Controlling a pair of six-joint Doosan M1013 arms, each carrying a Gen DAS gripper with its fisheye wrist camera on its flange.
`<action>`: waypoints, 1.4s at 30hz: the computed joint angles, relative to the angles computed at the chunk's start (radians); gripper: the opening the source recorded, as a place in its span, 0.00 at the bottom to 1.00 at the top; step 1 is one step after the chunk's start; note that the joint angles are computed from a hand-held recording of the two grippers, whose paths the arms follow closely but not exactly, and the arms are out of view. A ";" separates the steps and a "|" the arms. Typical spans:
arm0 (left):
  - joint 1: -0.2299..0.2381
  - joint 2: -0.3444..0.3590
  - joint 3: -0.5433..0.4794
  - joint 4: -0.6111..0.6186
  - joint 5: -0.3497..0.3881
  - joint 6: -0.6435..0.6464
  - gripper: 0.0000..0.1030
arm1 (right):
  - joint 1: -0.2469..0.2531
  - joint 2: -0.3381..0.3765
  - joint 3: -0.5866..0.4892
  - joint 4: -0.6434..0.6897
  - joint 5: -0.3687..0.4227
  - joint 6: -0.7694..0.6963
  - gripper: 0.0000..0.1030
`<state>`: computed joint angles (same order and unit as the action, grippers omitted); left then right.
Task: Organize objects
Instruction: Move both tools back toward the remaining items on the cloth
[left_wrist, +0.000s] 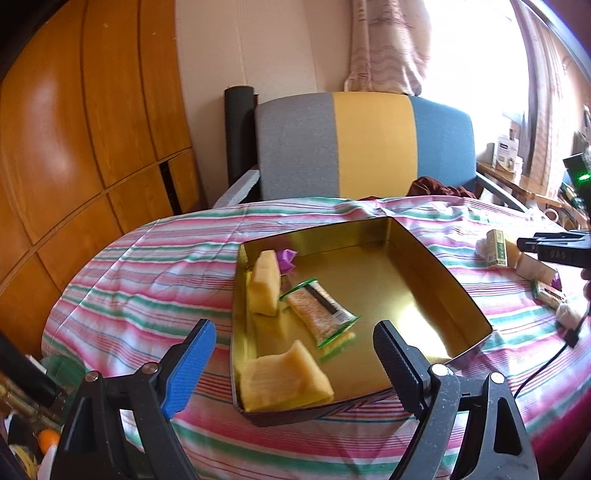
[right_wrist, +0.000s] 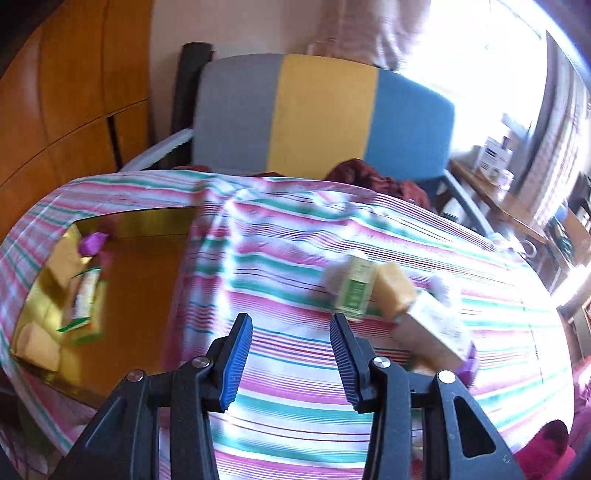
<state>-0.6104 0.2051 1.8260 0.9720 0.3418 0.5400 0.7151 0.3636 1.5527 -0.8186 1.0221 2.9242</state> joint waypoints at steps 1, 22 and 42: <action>-0.004 0.003 -0.005 -0.010 0.000 0.016 0.85 | -0.006 -0.012 0.017 -0.004 0.009 0.016 0.43; -0.093 0.123 -0.190 -0.925 -0.006 1.000 0.85 | -0.128 -0.180 0.275 0.005 0.091 0.484 0.45; -0.176 0.425 -0.605 -1.042 0.251 1.041 0.83 | -0.153 -0.205 0.306 0.063 -0.018 0.489 0.45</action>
